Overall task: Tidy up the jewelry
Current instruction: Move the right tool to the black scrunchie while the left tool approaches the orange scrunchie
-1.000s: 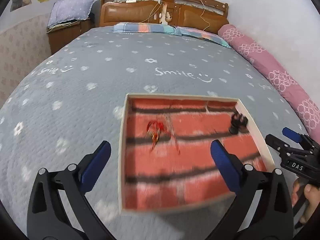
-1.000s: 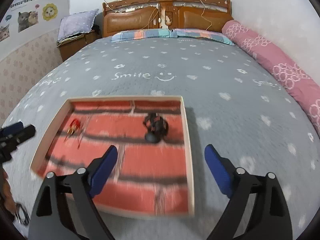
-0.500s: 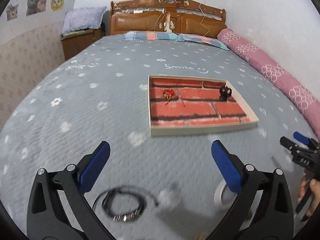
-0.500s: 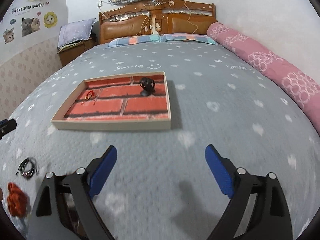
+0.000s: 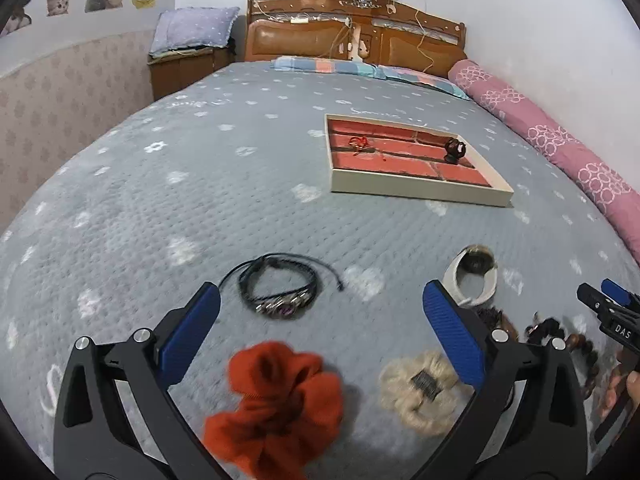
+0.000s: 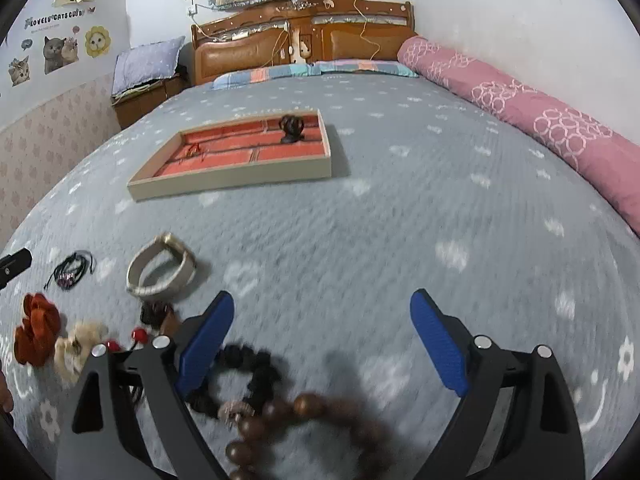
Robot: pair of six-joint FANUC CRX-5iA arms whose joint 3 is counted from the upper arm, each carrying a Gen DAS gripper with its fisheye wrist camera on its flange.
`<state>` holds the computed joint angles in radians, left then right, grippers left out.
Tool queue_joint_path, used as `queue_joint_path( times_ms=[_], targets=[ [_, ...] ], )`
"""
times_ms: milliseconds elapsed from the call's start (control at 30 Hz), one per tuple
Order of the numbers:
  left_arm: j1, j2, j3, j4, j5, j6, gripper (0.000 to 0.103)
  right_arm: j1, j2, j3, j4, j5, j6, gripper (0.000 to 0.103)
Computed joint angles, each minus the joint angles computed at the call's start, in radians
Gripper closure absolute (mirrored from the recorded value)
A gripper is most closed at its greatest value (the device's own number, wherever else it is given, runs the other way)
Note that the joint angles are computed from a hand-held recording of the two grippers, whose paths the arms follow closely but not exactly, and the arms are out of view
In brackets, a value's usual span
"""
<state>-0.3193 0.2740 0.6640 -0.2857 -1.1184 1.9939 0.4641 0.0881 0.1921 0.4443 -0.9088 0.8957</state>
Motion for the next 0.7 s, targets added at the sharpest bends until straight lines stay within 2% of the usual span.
queue_joint_path(
  times_ms=[333, 633, 700],
  targets=[
    [0.002, -0.072, -0.135, -0.012, 0.026, 0.014, 0.005, 0.044, -0.037, -0.091, 0.052, 0.02, -0.039, 0.015],
    [-0.017, -0.091, -0.178, -0.025, 0.028, 0.017, 0.005, 0.056, -0.037, -0.102, 0.057, 0.017, -0.01, 0.016],
    [-0.02, -0.098, -0.189, -0.03, 0.031, 0.025, 0.005, 0.055, -0.035, -0.1, 0.049, 0.013, -0.004, 0.021]
  ],
)
